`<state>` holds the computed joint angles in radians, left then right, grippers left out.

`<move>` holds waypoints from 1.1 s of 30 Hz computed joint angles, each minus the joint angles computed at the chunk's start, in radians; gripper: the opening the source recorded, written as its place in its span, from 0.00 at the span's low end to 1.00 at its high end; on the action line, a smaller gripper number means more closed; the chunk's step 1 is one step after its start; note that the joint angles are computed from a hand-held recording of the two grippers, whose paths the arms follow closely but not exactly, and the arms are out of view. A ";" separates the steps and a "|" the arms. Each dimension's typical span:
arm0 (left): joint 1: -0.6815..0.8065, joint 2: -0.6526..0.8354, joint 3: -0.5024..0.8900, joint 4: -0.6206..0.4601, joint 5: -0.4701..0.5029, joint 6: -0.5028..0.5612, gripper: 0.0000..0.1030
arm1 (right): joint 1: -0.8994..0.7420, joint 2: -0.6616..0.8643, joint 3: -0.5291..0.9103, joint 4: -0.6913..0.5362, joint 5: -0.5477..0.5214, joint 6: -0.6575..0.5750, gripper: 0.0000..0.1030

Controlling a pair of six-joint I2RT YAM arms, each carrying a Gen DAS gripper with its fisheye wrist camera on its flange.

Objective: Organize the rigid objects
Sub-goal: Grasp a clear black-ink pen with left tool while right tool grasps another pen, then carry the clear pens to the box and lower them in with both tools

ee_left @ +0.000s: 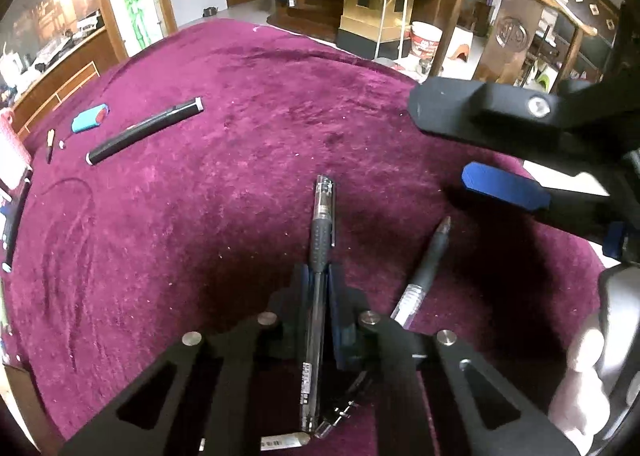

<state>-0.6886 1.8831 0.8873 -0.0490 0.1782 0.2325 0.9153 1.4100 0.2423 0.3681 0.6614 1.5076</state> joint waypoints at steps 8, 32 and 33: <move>0.160 -0.181 -0.137 0.016 0.186 -0.042 0.09 | -0.028 0.048 0.050 -0.034 -0.031 -0.058 0.87; 1.665 -0.314 -0.066 -1.135 0.814 1.270 0.09 | 0.051 0.406 0.609 -0.710 -0.155 -0.027 0.79; 1.702 -0.276 -0.040 -1.145 0.806 1.290 0.09 | 0.048 0.447 0.658 -0.756 -0.137 -0.036 0.77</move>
